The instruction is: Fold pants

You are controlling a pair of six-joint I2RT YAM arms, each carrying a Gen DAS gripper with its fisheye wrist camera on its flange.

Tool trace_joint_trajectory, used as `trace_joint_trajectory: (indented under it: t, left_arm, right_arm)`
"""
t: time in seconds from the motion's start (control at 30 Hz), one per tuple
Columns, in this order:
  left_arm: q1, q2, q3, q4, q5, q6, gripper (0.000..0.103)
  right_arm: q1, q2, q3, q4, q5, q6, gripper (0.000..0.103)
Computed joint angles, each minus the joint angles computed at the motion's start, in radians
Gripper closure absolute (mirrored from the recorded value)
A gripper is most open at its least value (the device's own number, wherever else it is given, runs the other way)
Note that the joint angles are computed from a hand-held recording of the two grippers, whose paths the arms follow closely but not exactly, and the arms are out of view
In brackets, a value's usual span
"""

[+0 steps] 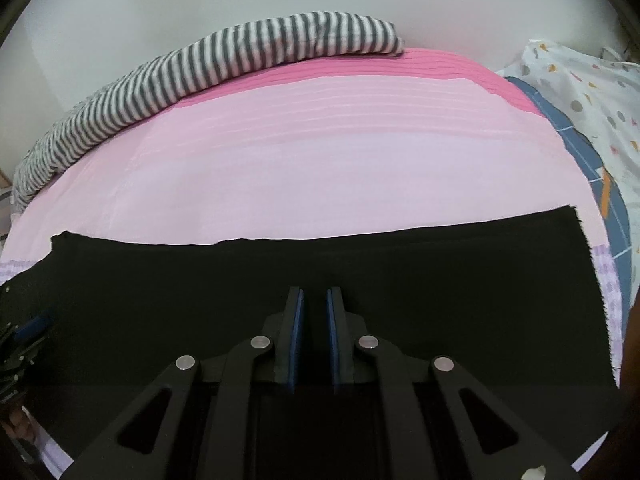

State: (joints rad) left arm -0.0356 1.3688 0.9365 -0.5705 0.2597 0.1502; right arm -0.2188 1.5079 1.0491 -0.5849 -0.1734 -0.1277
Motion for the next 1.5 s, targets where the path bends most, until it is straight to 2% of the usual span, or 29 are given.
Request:
trace_joint_trajectory:
  t: [0.1,0.17,0.23,0.4,0.5,0.67,0.8,1.0,1.1,1.23,1.43,1.5]
  left_arm:
    - [-0.012,0.006,0.014,-0.016,-0.016,-0.012,0.052]
    - [-0.019,0.004,0.015,-0.02,-0.026,-0.02,0.049]
    - [-0.029,0.005,0.018,-0.022,-0.041,-0.022,0.046]
    - [-0.071,0.0,0.025,-0.038,-0.09,-0.044,0.042]
    - [-0.109,-0.008,0.044,-0.057,-0.092,-0.07,0.042]
    - [-0.213,-0.014,0.079,-0.07,-0.117,-0.12,0.041]
    - [-0.29,0.0,0.101,-0.072,-0.13,-0.152,0.039]
    - [-0.392,0.033,0.138,-0.069,-0.161,-0.189,0.039]
    - [-0.436,0.059,0.163,-0.066,-0.168,-0.216,0.039]
    - [-0.496,0.088,0.187,-0.057,-0.203,-0.233,0.039]
    - [-0.54,0.121,0.21,-0.062,-0.21,-0.248,0.039]
    - [-0.549,0.13,0.21,-0.06,-0.218,-0.247,0.039]
  right_arm:
    - [-0.034,-0.002,0.001,-0.007,-0.003,-0.005,0.092]
    - [-0.064,-0.013,-0.006,-0.007,0.016,-0.009,0.087]
    - [-0.101,-0.019,-0.012,-0.004,0.016,-0.02,0.076]
    - [-0.205,-0.032,-0.021,-0.01,0.039,-0.08,0.074]
    - [-0.28,-0.029,-0.014,-0.018,0.065,-0.11,0.051]
    - [-0.431,-0.031,0.003,-0.052,0.04,-0.156,0.051]
    - [-0.632,0.0,0.08,-0.172,-0.143,-0.25,0.05]
    - [-0.823,0.092,0.19,-0.327,-0.318,-0.358,0.05]
    - [-0.873,0.133,0.221,-0.381,-0.381,-0.394,0.049]
    - [-0.899,0.167,0.227,-0.412,-0.406,-0.42,0.049]
    - [-0.911,0.167,0.196,-0.389,-0.479,-0.442,0.049]
    - [-0.899,0.173,0.196,-0.376,-0.49,-0.424,0.053]
